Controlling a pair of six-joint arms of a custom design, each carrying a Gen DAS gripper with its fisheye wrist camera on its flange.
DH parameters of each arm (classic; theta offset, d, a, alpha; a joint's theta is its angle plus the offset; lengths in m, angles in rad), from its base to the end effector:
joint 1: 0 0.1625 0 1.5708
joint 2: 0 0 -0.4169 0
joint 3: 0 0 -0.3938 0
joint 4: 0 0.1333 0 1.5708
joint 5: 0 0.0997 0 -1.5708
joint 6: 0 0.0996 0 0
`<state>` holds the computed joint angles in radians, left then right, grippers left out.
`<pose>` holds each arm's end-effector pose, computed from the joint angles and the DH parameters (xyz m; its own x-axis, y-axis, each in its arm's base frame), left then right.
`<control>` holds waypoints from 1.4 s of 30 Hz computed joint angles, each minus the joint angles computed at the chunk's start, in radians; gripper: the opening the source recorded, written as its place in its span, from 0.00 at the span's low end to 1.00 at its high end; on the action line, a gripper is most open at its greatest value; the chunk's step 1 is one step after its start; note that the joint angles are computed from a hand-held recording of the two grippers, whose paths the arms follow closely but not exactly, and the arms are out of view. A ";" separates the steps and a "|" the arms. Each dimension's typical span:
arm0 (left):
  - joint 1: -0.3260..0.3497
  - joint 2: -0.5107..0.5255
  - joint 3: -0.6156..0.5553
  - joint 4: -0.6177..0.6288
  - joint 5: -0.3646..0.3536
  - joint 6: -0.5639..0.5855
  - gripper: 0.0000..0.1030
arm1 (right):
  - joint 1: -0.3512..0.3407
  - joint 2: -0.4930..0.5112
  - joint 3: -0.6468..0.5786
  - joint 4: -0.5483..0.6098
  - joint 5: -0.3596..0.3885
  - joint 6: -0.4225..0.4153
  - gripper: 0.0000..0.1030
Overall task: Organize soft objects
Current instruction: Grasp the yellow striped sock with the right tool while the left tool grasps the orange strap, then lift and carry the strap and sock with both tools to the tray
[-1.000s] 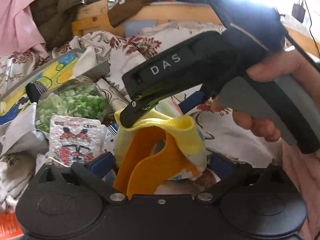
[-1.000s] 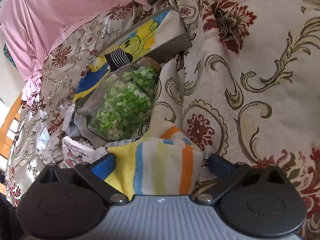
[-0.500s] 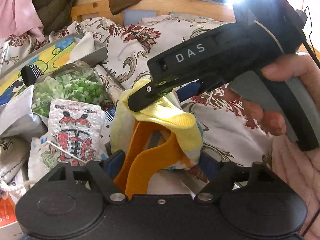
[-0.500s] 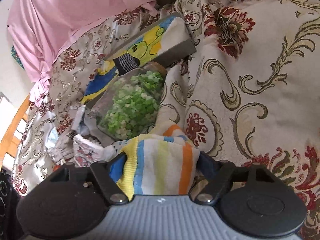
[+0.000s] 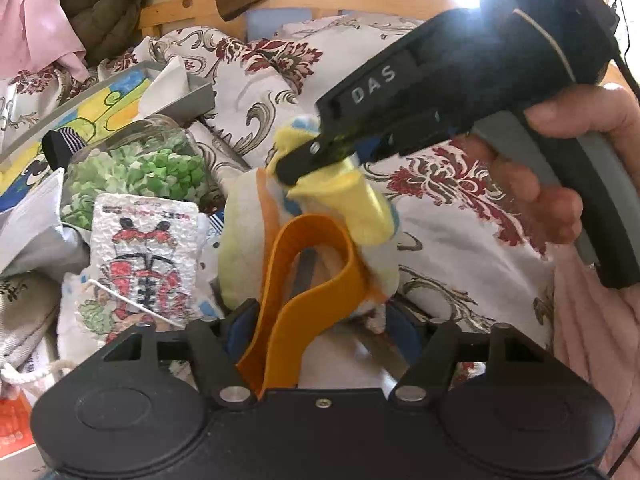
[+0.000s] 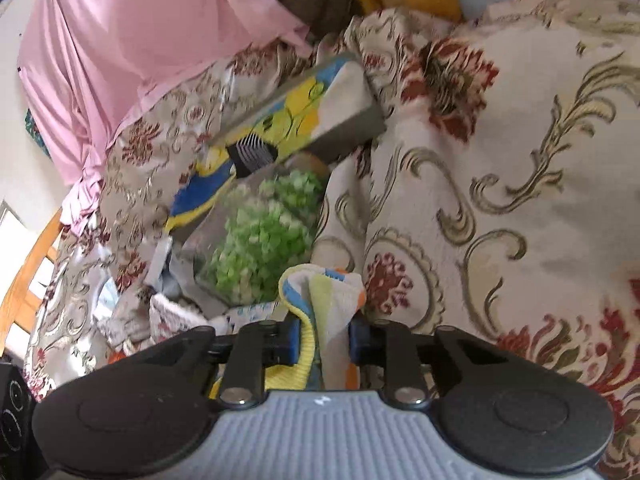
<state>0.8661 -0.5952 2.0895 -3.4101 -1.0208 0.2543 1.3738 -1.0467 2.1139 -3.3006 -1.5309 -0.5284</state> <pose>-0.1813 -0.4993 -0.0426 -0.5860 0.5845 -0.5611 0.7822 0.5888 -0.2036 0.0292 -0.5549 0.1614 -0.9282 -0.2417 0.2830 -0.3632 0.7542 -0.5471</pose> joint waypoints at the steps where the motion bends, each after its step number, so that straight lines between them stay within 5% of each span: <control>1: -0.001 -0.002 -0.001 0.006 0.007 -0.006 0.60 | -0.001 0.003 0.004 -0.028 0.006 -0.001 0.22; 8: -0.003 -0.010 -0.013 0.045 0.022 -0.037 0.39 | 0.001 0.028 0.035 -0.230 0.022 -0.046 0.22; 14: -0.006 0.004 -0.029 0.075 0.033 -0.024 0.38 | 0.020 0.036 0.012 -0.150 -0.025 -0.085 0.24; 20: -0.006 0.019 -0.053 0.114 0.047 -0.080 0.34 | 0.028 0.044 -0.002 -0.104 -0.070 -0.073 0.39; 27: -0.053 0.005 -0.013 0.111 0.128 -0.247 0.11 | 0.032 0.043 0.000 -0.092 -0.073 -0.083 0.48; 35: -0.073 -0.049 0.033 0.160 0.177 -0.620 0.10 | 0.035 0.037 0.002 -0.061 -0.053 -0.127 0.52; 42: -0.061 -0.032 0.024 0.156 0.185 -0.631 0.12 | 0.046 0.053 -0.026 0.017 -0.109 -0.114 0.62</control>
<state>0.8050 -0.6269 2.1133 -3.2543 -0.8361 -0.3766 1.4201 -0.9934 2.0881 -3.2832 -1.6397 -0.6422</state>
